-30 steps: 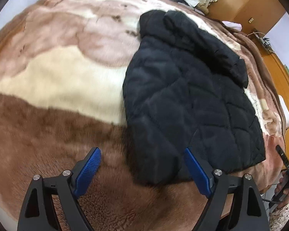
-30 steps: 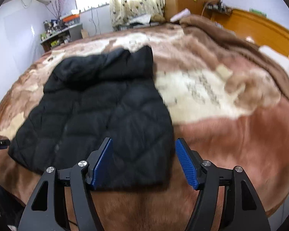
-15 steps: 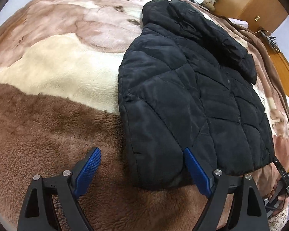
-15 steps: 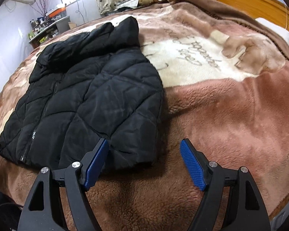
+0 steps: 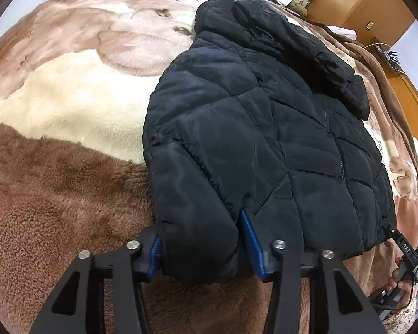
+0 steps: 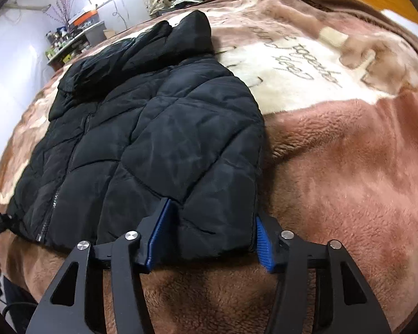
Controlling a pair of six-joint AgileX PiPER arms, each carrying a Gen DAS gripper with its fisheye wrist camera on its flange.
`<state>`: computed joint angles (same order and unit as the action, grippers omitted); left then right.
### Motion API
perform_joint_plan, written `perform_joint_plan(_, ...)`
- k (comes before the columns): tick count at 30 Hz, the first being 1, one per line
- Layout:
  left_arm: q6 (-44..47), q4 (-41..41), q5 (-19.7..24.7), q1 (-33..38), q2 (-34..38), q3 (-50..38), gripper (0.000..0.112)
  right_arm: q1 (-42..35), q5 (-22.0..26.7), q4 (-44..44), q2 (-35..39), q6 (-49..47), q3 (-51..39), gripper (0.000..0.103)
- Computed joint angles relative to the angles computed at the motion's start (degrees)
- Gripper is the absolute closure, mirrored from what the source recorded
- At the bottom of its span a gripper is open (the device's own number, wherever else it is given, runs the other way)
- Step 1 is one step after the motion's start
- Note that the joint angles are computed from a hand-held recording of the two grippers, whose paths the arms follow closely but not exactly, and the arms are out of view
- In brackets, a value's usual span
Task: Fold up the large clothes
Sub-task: 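Close both grippers on the jacket side edge, then lift the held edge and fold it across the jacket body with both grippers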
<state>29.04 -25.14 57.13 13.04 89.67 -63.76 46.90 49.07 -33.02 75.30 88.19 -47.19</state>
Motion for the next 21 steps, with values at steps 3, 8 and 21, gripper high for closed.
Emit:
perform_joint_plan(3,-0.08,0.05,-0.22,-0.36,-0.32,-0.13,0.070,1.20,1.18,-0.94,0.65,0.25,-1.04,0.056)
perform_joint_plan(8,0.74,-0.98,0.15,0.39,-1.34,-0.23,0.081,1.47,2.25,-1.57,-0.15,0.99,-1.16,0.076)
perform_joint_plan(21,5.57,-6.50,6.26,4.62,-6.60,-4.07,0.088,7.49,9.51,-7.58,-3.71,3.33,-6.46,0.087)
